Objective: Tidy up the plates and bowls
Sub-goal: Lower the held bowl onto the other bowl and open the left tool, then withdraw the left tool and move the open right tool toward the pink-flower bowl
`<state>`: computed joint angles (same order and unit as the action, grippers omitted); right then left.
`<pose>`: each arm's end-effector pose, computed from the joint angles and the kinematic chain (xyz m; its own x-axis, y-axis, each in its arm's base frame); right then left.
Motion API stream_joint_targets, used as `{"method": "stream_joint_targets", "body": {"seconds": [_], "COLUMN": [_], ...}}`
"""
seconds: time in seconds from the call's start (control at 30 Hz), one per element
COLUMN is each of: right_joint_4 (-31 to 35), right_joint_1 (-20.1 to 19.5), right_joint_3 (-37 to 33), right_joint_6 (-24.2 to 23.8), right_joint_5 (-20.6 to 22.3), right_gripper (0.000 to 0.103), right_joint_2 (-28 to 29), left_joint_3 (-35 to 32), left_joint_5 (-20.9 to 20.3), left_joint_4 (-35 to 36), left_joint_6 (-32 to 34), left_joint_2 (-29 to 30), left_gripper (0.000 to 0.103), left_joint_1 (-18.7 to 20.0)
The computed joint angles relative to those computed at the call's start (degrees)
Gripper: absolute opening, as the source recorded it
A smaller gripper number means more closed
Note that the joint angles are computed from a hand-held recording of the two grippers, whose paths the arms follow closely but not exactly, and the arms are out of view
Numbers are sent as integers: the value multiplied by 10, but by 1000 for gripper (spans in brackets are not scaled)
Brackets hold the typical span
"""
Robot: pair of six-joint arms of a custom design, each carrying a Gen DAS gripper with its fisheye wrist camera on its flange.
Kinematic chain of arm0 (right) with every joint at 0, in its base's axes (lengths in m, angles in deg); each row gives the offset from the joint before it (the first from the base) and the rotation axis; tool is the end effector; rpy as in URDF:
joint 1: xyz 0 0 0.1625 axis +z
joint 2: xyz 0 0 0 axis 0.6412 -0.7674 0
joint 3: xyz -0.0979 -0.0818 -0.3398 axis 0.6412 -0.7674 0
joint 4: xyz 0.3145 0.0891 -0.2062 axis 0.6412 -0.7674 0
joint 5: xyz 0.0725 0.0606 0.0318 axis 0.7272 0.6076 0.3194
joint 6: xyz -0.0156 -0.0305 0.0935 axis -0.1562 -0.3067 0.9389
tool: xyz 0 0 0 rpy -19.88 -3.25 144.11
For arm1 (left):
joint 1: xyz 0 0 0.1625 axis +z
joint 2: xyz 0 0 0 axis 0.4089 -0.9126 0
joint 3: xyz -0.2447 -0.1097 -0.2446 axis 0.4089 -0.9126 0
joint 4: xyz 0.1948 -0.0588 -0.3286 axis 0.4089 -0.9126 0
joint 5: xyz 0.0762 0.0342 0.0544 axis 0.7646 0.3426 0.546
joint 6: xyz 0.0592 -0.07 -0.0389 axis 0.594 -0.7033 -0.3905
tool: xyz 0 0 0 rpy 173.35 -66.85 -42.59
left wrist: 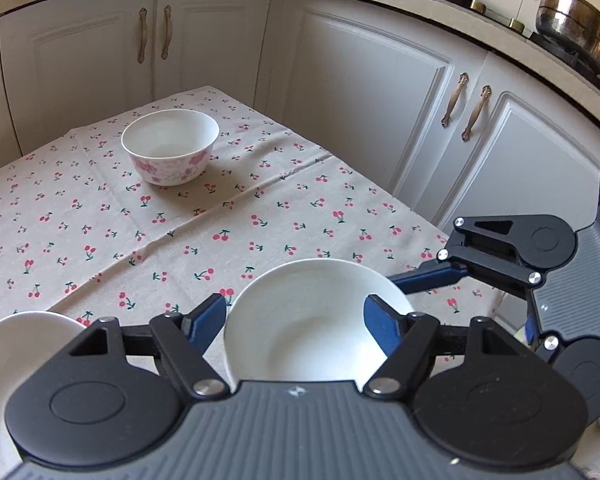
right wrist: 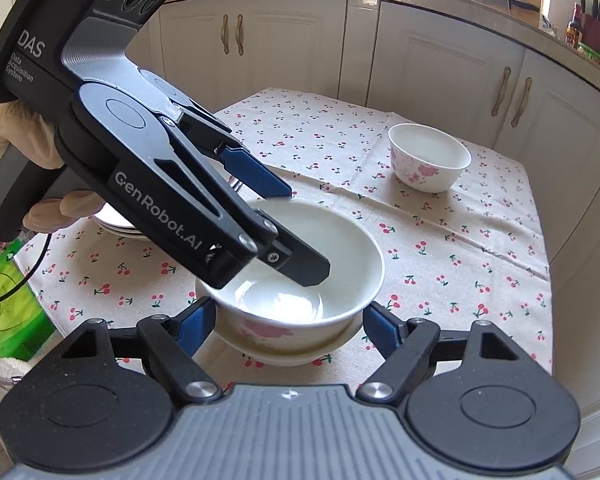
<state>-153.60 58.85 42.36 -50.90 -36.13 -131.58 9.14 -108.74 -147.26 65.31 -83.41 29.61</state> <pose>0.1614 -0.4853 0.1889 -0.6521 -0.2898 0.7005 -0.6581 0.6752 -0.3333 -0.2710 -0.6215 0.0811 -0.4700 0.8587 -0.2042 0.8817 0.4676 -0.0634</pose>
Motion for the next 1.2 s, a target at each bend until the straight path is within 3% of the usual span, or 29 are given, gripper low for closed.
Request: {"method": "stream_joint_targets", "body": {"seconds": [0.2, 0.5, 0.77, 1.0, 1.2], "right_joint_4": [-20, -69, -74, -79, -60], "right_joint_1": [3, 6, -8, -10, -15], "right_joint_3": [9, 13, 20, 15, -16], "right_joint_6": [-6, -9, 3, -7, -20], "right_joint_5": [7, 3, -3, 0, 14], "right_gripper": [97, 98, 98, 98, 100], "right_joint_2": [-8, -13, -13, -16, -26], "left_joint_3": [12, 19, 24, 3, -53], "left_joint_5": [6, 17, 22, 29, 41], "left_joint_4": [-5, -12, -22, -21, -16], "left_joint_6": [9, 2, 4, 11, 27], "left_joint_2": [-8, -17, -26, -18, 16], "left_gripper": [77, 77, 80, 80, 83], "left_joint_1": [-2, 0, 0, -2, -2]}}
